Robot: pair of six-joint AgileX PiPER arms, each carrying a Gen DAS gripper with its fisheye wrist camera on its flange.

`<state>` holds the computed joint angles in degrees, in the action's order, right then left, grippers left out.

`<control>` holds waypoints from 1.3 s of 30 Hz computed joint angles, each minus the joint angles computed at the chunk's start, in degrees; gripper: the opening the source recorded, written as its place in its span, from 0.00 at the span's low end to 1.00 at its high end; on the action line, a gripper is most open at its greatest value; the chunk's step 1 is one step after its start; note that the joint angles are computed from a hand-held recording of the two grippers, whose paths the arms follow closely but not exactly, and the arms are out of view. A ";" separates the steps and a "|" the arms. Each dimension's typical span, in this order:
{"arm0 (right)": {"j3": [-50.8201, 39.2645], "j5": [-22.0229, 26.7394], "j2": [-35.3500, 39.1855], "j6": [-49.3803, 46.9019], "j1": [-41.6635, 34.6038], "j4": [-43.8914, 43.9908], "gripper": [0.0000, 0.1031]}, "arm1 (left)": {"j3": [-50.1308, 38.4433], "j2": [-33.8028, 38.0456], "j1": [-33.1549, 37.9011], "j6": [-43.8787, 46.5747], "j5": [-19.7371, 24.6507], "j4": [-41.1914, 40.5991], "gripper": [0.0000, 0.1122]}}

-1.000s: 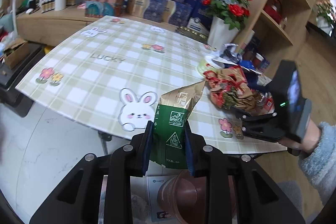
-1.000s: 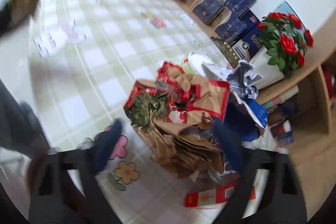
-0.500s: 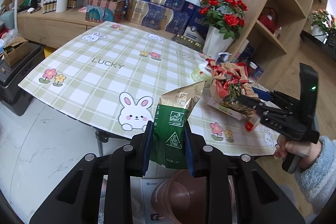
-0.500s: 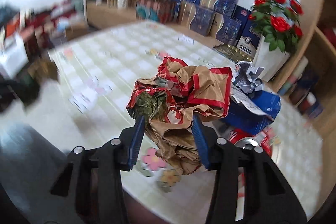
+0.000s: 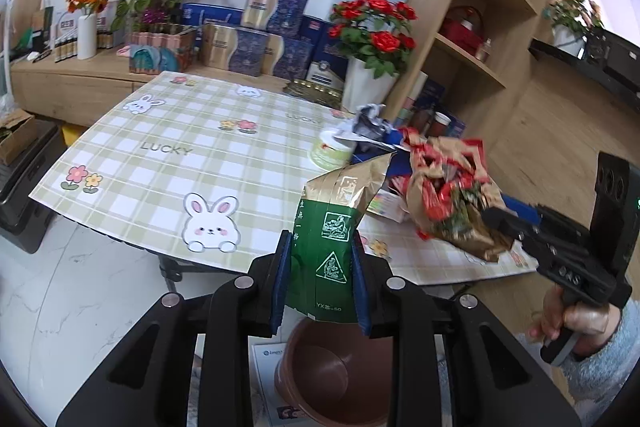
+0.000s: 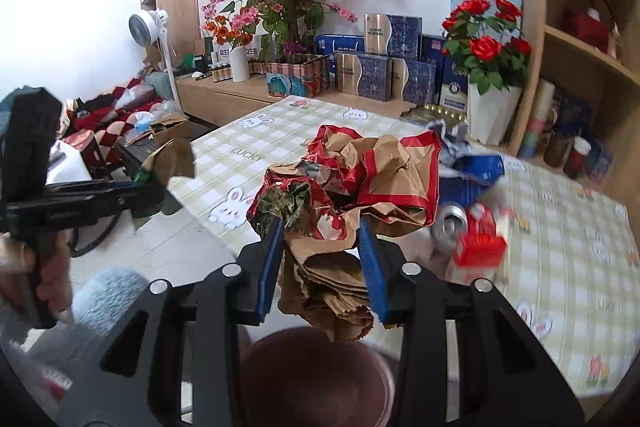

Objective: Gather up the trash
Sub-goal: 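Drop the crumpled paper into the bin with the right gripper while the left carries the bag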

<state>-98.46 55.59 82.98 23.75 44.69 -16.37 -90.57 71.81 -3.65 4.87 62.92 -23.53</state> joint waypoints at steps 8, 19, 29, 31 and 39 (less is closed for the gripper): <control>20.35 -2.08 -11.45 5.05 4.96 3.30 0.38 | 3.76 -3.47 -8.39 -3.31 -0.67 4.35 0.24; 36.86 -14.10 -3.95 -4.81 -4.12 26.58 0.38 | 7.39 -4.87 -12.80 -7.21 -1.84 6.84 0.24; 45.27 -22.90 2.91 6.01 -8.60 25.12 0.39 | 8.84 -4.51 -13.11 -9.18 -1.00 9.37 0.24; 46.53 -23.12 2.74 5.39 -10.63 26.84 0.40 | 8.92 -4.22 -13.32 -9.65 -0.97 9.78 0.24; 47.15 -23.24 1.28 6.32 -12.75 26.29 0.53 | 8.49 -2.38 -15.86 -10.93 -1.08 11.58 0.24</control>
<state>-51.31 32.34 84.26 30.07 31.94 9.93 -82.08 69.43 -19.51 -6.07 61.84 -11.95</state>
